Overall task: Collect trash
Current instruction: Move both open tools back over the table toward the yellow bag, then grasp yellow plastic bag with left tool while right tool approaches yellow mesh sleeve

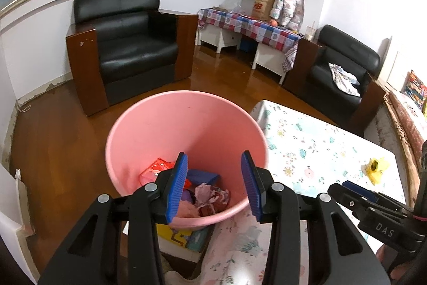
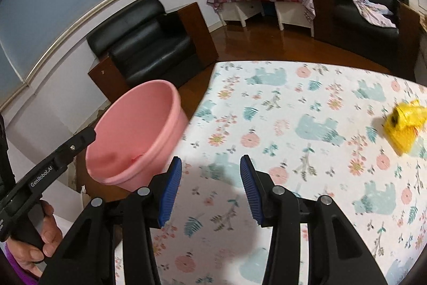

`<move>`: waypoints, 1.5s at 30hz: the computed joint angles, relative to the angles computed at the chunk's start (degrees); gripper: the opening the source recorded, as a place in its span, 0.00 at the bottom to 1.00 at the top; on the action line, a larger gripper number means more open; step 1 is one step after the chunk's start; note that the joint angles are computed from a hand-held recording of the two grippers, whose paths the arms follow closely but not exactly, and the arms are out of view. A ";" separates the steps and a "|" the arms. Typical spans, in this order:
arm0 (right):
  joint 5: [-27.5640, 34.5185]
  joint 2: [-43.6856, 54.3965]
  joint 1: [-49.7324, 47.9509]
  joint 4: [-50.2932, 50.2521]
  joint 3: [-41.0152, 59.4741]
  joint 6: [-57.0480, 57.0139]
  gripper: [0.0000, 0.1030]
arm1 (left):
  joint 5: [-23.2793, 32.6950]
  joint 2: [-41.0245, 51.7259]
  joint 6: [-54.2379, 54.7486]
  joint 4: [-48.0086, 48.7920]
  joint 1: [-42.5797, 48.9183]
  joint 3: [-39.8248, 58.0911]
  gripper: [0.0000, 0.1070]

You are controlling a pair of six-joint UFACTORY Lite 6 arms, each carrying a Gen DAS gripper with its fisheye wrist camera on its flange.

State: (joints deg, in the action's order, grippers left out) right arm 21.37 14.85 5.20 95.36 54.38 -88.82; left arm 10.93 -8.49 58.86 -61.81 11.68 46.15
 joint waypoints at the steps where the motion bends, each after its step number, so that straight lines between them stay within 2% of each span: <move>1: 0.13 -0.60 -0.97 0.85 -1.15 -1.24 0.44 | -0.38 -0.12 -0.52 0.32 -0.67 -0.12 0.39; 10: 1.93 -4.52 -11.07 5.67 -8.70 -8.99 0.44 | -0.20 -0.80 7.64 -9.43 -5.00 -2.42 0.39; 14: 3.77 -6.04 -18.26 6.43 -10.94 -11.74 0.44 | -2.09 -2.34 13.03 -15.20 -8.71 -4.24 0.39; 17: 5.24 -5.70 -24.06 6.19 -11.11 -12.73 0.44 | -3.58 -2.29 13.04 -15.47 -12.23 -4.21 0.39; 25: 7.36 -0.53 -37.25 6.21 -7.49 -14.87 0.44 | -5.05 1.06 3.40 -4.74 -22.29 -0.40 0.39; 27: 7.09 0.78 -38.94 7.54 -6.47 -16.38 0.44 | -3.04 3.53 0.45 -0.93 -24.93 2.61 0.39; 31: 6.83 3.02 -41.11 8.96 -4.60 -17.81 0.44 | 1.01 8.52 1.90 -0.08 -29.50 8.95 0.39; 37: 7.01 5.47 -42.72 7.49 -2.26 -16.91 0.46 | 3.84 21.28 -5.63 10.19 -38.19 24.40 0.39; 44: 8.87 8.37 -45.62 2.72 0.68 -14.18 0.46 | 6.76 39.69 -23.79 32.68 -45.49 46.28 0.39; 45: 9.10 8.86 -45.87 2.00 1.08 -13.77 0.47 | 7.68 43.19 -28.66 38.21 -46.58 50.59 0.39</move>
State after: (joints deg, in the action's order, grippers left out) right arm 30.46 23.72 -40.66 97.36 55.46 -102.59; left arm 18.61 34.70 30.20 -23.60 -34.90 96.74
